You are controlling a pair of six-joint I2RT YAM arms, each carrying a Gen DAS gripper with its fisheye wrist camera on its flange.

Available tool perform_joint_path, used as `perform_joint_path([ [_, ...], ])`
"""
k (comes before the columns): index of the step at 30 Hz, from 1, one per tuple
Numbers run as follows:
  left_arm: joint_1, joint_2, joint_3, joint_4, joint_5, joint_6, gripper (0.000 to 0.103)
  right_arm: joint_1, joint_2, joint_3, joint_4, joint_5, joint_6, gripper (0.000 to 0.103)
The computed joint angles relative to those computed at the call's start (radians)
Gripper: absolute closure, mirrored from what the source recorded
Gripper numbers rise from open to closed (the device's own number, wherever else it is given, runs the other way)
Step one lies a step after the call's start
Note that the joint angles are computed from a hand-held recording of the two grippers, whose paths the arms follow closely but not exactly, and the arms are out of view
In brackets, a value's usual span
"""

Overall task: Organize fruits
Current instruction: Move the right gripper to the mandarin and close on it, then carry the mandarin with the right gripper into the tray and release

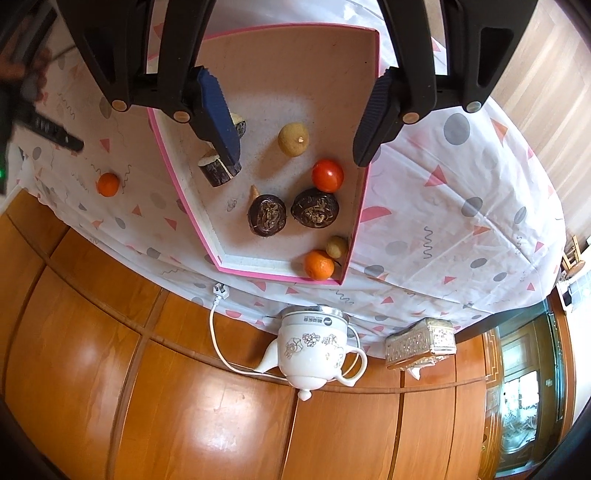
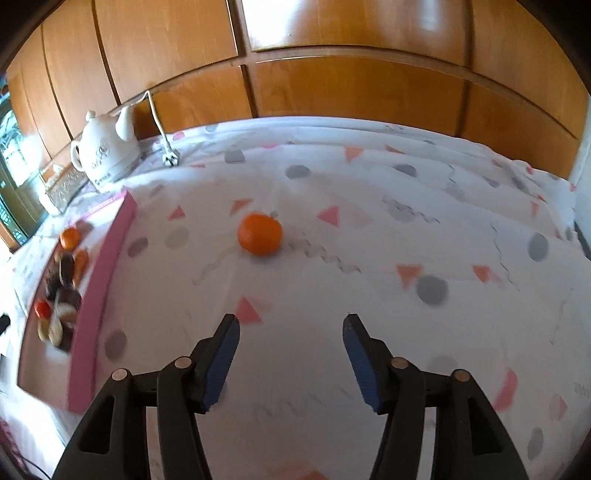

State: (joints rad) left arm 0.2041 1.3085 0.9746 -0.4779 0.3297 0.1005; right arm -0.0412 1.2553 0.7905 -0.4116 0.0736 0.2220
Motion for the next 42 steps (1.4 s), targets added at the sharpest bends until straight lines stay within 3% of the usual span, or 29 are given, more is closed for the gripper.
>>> perform_joint_path([
  [11, 0.010, -0.019, -0.017, 0.000, -0.009, 0.010, 0.035, 0.003, 0.285, 0.242, 0.029, -0.015, 0.043, 0.044],
  [14, 0.026, -0.025, -0.026, 0.002, -0.022, -0.011, 0.027, 0.001, 0.340, 0.289, 0.022, 0.000, 0.048, 0.044],
  [18, 0.059, -0.014, -0.028, 0.004, -0.034, -0.037, 0.027, -0.008, 0.388, 0.323, 0.022, 0.007, 0.060, 0.044],
  [22, 0.076, 0.003, -0.023, 0.001, -0.040, -0.050, 0.027, -0.009, 0.406, 0.330, 0.026, 0.001, 0.052, 0.044],
  [25, 0.077, 0.005, -0.022, 0.000, -0.042, -0.053, 0.027, -0.001, 0.411, 0.327, 0.038, 0.002, 0.041, 0.063],
  [42, 0.085, -0.010, -0.025, -0.014, -0.017, -0.060, 0.025, 0.064, 0.287, 0.229, 0.029, -0.006, -0.003, 0.064],
])
